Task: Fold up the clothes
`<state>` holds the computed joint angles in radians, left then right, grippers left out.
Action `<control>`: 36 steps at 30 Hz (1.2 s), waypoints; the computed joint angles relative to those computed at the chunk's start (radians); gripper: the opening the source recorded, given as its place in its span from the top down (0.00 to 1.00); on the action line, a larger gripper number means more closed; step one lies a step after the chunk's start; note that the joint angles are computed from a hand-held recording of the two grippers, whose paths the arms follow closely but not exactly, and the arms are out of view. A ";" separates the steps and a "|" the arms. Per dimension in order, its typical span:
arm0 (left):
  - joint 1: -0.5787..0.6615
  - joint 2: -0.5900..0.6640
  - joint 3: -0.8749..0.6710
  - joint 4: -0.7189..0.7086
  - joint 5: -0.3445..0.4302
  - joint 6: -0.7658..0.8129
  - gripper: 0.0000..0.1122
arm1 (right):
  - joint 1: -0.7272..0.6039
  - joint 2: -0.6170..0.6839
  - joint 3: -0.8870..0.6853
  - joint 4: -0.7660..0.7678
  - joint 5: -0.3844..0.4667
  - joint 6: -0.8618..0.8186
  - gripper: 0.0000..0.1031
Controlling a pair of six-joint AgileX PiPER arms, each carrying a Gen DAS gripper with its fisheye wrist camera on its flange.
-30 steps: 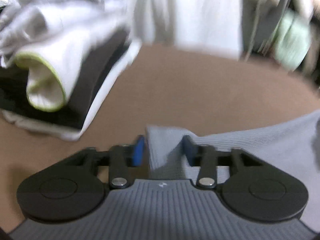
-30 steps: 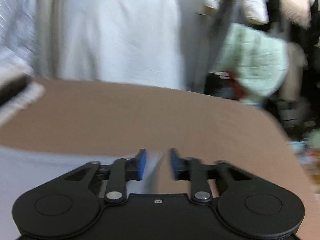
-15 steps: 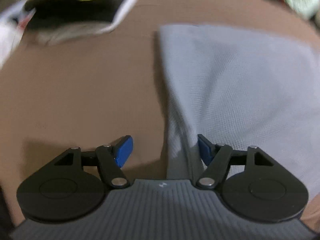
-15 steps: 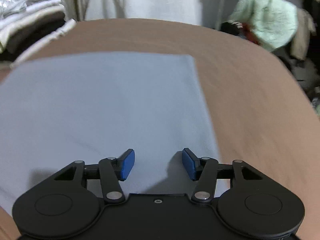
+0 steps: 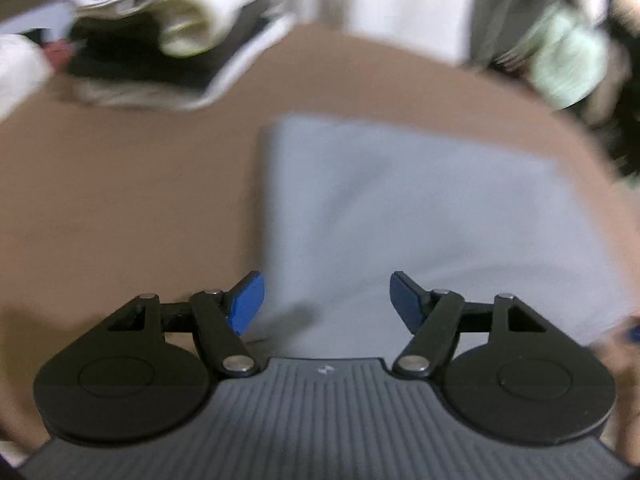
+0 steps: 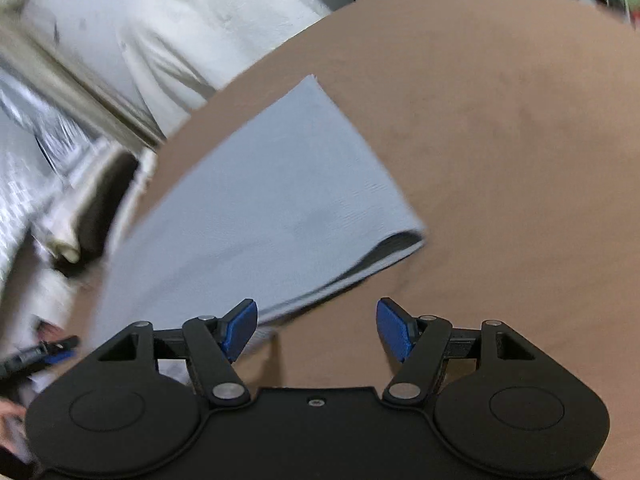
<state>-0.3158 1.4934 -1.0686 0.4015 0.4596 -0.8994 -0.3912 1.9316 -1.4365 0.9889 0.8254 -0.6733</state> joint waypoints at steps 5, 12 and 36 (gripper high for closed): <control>-0.046 0.167 -0.100 -0.294 -0.013 0.283 0.40 | 0.042 0.027 0.126 0.283 -0.136 -0.141 0.21; -0.092 0.146 -0.013 -0.342 0.048 0.277 0.44 | 0.138 -0.059 0.105 -0.069 -0.275 -0.063 0.98; -0.099 0.529 -0.590 -0.528 0.175 0.569 0.45 | 0.066 0.047 0.172 0.522 -0.230 -0.476 0.26</control>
